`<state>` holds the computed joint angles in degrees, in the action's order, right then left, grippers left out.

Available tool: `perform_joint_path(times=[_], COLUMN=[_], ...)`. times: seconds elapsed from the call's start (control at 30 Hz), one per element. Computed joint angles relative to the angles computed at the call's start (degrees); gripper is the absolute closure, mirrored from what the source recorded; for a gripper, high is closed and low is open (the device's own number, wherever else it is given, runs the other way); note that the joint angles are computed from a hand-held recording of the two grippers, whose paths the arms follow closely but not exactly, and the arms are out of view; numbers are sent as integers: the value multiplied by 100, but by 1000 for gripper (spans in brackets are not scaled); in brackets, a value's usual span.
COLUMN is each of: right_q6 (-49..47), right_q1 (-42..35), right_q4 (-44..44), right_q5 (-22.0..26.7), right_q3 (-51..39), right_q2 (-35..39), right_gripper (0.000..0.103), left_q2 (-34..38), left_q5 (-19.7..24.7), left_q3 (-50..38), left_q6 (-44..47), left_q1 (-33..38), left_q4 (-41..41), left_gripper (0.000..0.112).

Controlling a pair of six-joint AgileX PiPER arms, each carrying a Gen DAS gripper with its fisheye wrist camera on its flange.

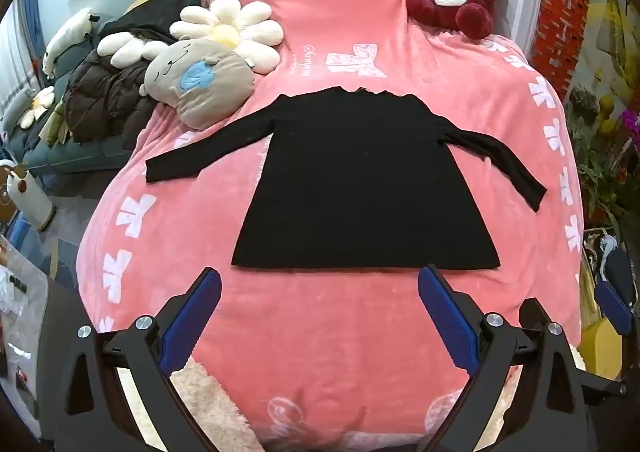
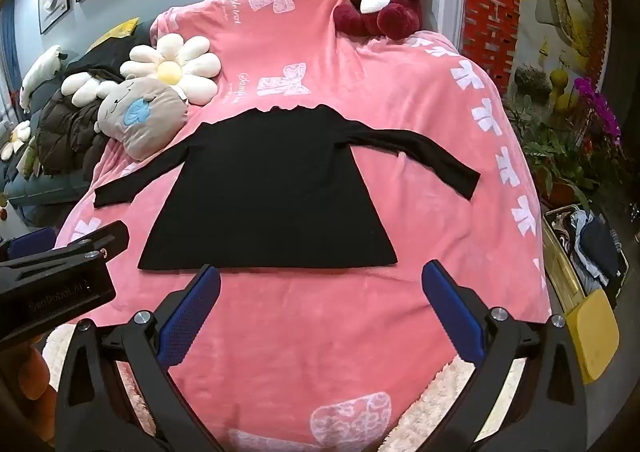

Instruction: Fold small clothes

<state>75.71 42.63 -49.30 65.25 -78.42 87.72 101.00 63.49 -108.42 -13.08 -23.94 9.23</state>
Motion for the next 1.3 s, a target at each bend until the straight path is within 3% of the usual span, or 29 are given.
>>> perform_joint_path(times=[0.3, 0.67, 1.3], right_q6=[14, -38, 31], right_q1=[-8, 33, 86], right_q4=[81, 134, 129], right_q5=[-12, 49, 54], right_q3=[-79, -147, -111], right_q2=[61, 124, 144], right_gripper=[5, 5, 5], left_q2=[-48, 13, -57], left_q5=[-165, 12, -91], left_q3=[174, 1, 199], left_q6=[-252, 33, 98], left_q1=[-169, 4, 44], left_q4=[177, -9, 56], left_gripper=[16, 16, 15])
